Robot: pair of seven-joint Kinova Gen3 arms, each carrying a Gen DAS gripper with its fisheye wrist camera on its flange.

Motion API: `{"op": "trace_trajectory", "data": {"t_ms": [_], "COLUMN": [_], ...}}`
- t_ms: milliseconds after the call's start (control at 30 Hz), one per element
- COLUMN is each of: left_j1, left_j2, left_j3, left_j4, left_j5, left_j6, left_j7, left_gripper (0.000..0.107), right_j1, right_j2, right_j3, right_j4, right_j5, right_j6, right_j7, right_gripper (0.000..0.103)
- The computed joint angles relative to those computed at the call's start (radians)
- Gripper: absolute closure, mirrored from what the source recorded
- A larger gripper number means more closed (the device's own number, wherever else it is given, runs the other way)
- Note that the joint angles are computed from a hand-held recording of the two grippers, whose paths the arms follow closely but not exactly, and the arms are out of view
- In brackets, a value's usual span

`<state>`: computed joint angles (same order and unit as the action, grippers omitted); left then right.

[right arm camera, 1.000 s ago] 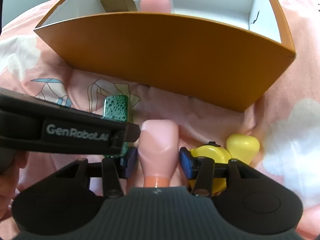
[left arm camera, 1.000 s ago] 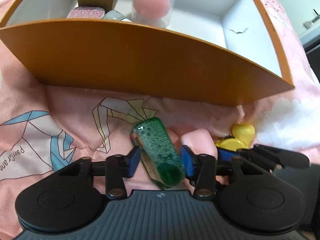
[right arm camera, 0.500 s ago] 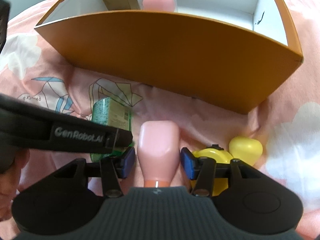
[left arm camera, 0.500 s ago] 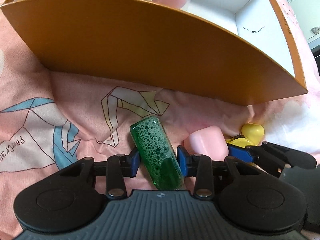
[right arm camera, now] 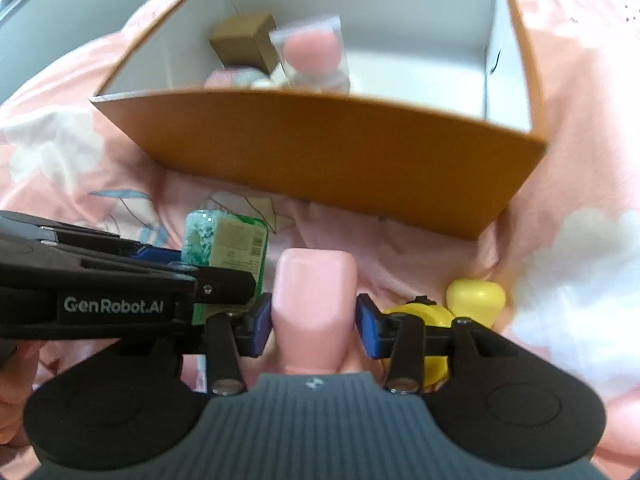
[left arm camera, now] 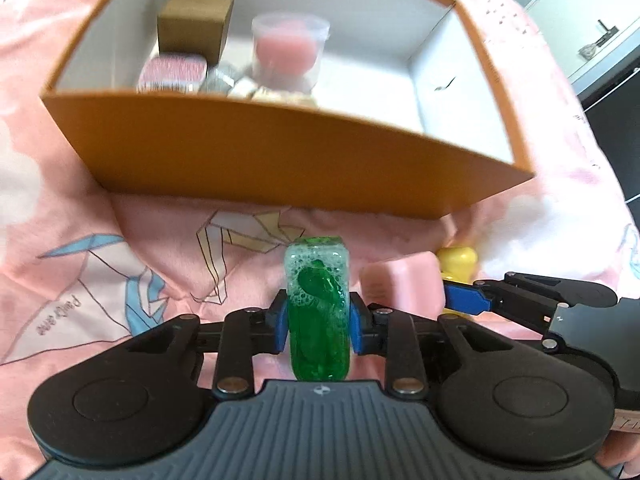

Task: Organize rigid objects
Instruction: 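Grasp the green bottle with the left tool while the right tool grasps the pink bottle, then carry the green and pink bottles into the box and open both tools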

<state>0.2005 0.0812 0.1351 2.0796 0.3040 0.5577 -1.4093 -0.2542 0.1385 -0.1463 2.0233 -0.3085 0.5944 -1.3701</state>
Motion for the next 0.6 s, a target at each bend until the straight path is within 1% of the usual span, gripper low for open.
{"op": "trace_trajectory", "data": {"t_ms": [267,367,500,600], "left_j1": [0.018,0.029,0.039,0.027], "left_j2": [-0.127,-0.161,-0.202,-0.217], "left_j3": [-0.001,0.002,0.003,0.035], "left_j4": [0.009,0.004,0.004,-0.005], "left_j5": [-0.029,-0.043,-0.058,-0.133], "left_j6": [-0.008,-0.026,-0.067,-0.112], "left_j7": [0.006,0.009,0.018,0.087], "left_gripper": [0.075,0.075,0.075,0.075], "right_j1": [-0.018,-0.019,-0.019,-0.02], "right_j2": [-0.14,-0.186,-0.242,-0.271], "right_j3": [0.014,0.026,0.054,0.063], "right_j4": [0.036,0.044,0.039,0.018], "right_j5": [0.027,0.035,0.009,0.015], "right_j6": [-0.023,-0.037,-0.047,-0.052], "right_j7": [-0.051,-0.068,-0.046,-0.047], "right_gripper": [0.06,0.06,0.06,0.06]}}
